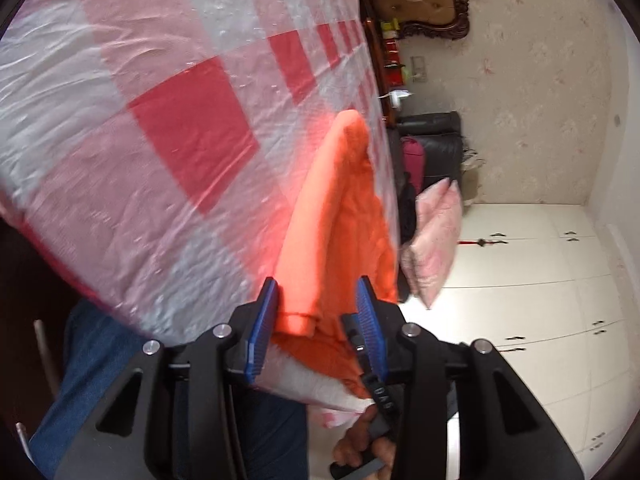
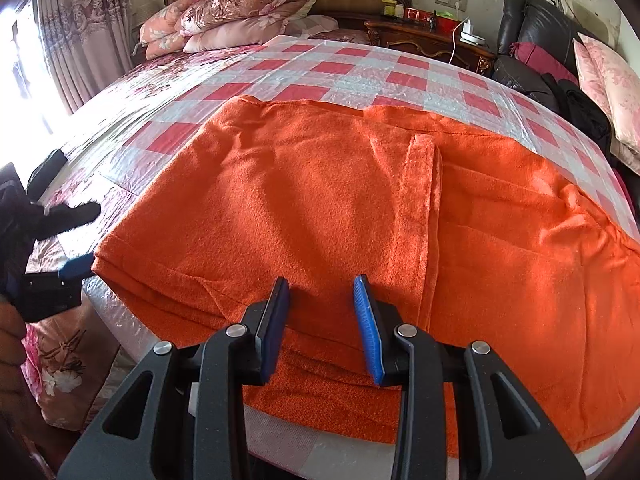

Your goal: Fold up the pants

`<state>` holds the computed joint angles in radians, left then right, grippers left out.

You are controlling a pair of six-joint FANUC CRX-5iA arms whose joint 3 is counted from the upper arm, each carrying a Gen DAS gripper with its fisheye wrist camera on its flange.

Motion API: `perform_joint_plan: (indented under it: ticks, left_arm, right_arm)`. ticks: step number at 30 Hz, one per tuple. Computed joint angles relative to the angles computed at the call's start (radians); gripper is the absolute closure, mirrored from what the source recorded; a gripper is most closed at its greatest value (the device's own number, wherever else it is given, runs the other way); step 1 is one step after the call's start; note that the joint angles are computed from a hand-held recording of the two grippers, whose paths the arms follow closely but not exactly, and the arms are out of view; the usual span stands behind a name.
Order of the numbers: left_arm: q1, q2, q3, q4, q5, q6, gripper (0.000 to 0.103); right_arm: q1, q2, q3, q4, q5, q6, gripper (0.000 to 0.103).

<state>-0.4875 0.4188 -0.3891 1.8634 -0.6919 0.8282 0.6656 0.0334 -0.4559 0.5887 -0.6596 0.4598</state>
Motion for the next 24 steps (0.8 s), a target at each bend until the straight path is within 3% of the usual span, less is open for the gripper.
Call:
perform_joint_plan:
  ticks: [2, 3, 5, 10, 12, 14, 16, 18, 20, 22, 24]
  left_arm:
    - [0.013, -0.008, 0.010, -0.106, 0.027, 0.087, 0.065]
    - [0.019, -0.016, 0.011, -0.157, 0.046, 0.131, 0.071]
    - [0.013, -0.023, 0.005, -0.164, 0.067, 0.175, 0.076]
    - [0.002, 0.000, 0.033, -0.167, 0.073, 0.154, 0.079]
    - [0.004, -0.008, 0.047, -0.255, 0.123, 0.174, 0.095]
    - [-0.016, -0.029, 0.033, -0.240, 0.178, 0.113, 0.096]
    - [-0.041, -0.047, 0.023, -0.216, 0.233, 0.060, 0.096]
    - [-0.062, -0.067, 0.012, -0.197, 0.286, 0.018, 0.096]
    - [-0.078, -0.088, 0.015, -0.293, 0.368, 0.053, 0.096]
    - [-0.083, -0.097, 0.031, -0.419, 0.416, 0.134, 0.096]
    - [-0.075, -0.102, 0.052, -0.565, 0.440, 0.239, 0.096]
  right_arm:
    - [0.001, 0.001, 0.001, -0.001, -0.004, 0.001, 0.069]
    - [0.002, 0.001, 0.003, -0.002, -0.008, 0.002, 0.069]
    - [0.001, 0.000, 0.006, -0.010, -0.010, 0.012, 0.069]
    - [0.004, 0.015, 0.039, -0.041, -0.050, 0.045, 0.069]
    - [-0.004, 0.033, 0.087, -0.104, -0.087, 0.108, 0.069]
    - [-0.025, 0.062, 0.180, -0.216, -0.163, 0.191, 0.069]
    - [-0.027, 0.094, 0.254, -0.190, -0.227, 0.214, 0.066]
    - [-0.028, 0.138, 0.359, -0.175, -0.277, 0.277, 0.046]
    - [-0.048, 0.221, 0.547, -0.301, -0.363, 0.439, 0.037]
    - [-0.073, 0.336, 0.756, -0.432, -0.467, 0.567, 0.038]
    - [-0.067, 0.467, 0.945, -0.446, -0.595, 0.627, 0.038]
